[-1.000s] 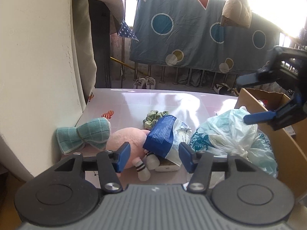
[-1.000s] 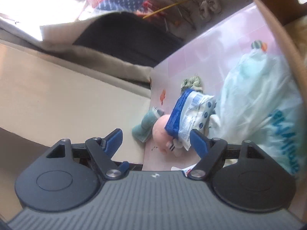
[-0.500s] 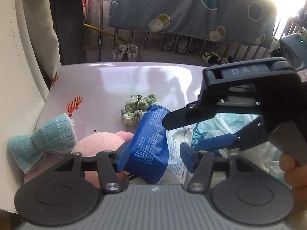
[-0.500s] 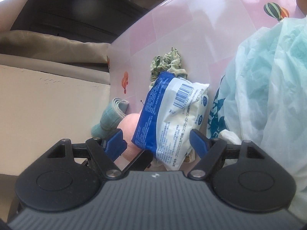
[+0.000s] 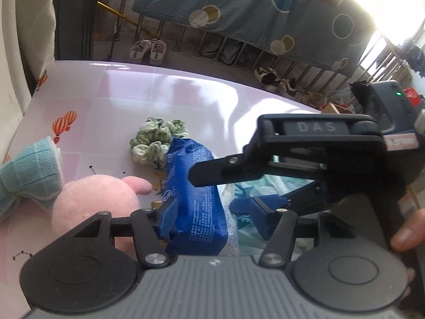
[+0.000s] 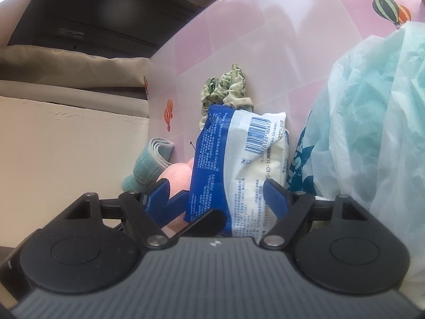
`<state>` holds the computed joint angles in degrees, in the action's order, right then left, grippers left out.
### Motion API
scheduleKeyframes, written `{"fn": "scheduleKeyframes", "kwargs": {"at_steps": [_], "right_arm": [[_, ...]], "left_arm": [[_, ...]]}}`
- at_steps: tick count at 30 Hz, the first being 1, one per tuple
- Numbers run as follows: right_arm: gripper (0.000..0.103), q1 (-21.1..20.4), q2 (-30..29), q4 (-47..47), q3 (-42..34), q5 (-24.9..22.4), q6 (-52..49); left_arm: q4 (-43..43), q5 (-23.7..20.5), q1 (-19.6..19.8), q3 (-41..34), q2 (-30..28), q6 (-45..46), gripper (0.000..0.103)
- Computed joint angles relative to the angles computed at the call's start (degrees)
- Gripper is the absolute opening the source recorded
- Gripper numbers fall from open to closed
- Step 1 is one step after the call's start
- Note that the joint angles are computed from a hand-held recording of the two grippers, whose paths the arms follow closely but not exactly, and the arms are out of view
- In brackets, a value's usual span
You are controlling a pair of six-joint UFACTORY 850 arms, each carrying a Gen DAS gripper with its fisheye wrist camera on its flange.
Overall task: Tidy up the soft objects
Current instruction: 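Grasp the blue wet-wipes pack with the right gripper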
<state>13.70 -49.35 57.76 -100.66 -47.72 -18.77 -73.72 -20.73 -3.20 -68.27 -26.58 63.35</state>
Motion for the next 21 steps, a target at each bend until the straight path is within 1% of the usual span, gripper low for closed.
{"fn": "scheduleKeyframes", "kwargs": {"at_steps": [4,6,8,10,11,14,15,19,21], "right_arm": [[0.078,0.14,-0.41,-2.19,-1.02,-0.44,0.84],[0.078,0.38,-0.78,-3.66,-1.71,-0.50,1.47],[0.078,0.56,-1.22,-4.92,-2.41,-0.90,1.87],[0.075,0.53,-1.90,-6.09,-3.50,-1.78,2.48],[0.071,0.47,-2.21,-6.61,-4.01,-2.26,2.74],[0.063,0.36,-3.32,-9.50,-5.73,-3.73,4.42],[0.061,0.29,-3.68,-10.29,-6.25,-4.27,4.79],[0.063,-0.32,-4.95,-10.67,-8.41,-7.17,5.53],[0.068,-0.10,-5.56,-11.90,-9.86,-8.54,6.34]], "left_arm": [[-8.99,-1.24,-0.75,1.69,0.92,9.80,0.060],[-12.45,-2.49,-0.86,2.13,0.93,12.97,0.060],[-14.02,-4.37,-0.89,2.13,0.59,14.51,0.059],[-13.46,-6.28,-0.97,1.68,-0.05,14.07,0.057],[-13.93,-6.65,-1.07,1.77,-0.18,14.45,0.056],[-13.72,-6.40,-1.33,1.86,-0.44,14.35,0.056],[-13.40,-6.40,-1.28,1.99,-0.39,14.21,0.056],[-13.11,-5.14,-0.77,3.92,1.42,15.15,0.056],[-14.22,-4.06,-0.43,5.30,2.72,16.61,0.056]]}}
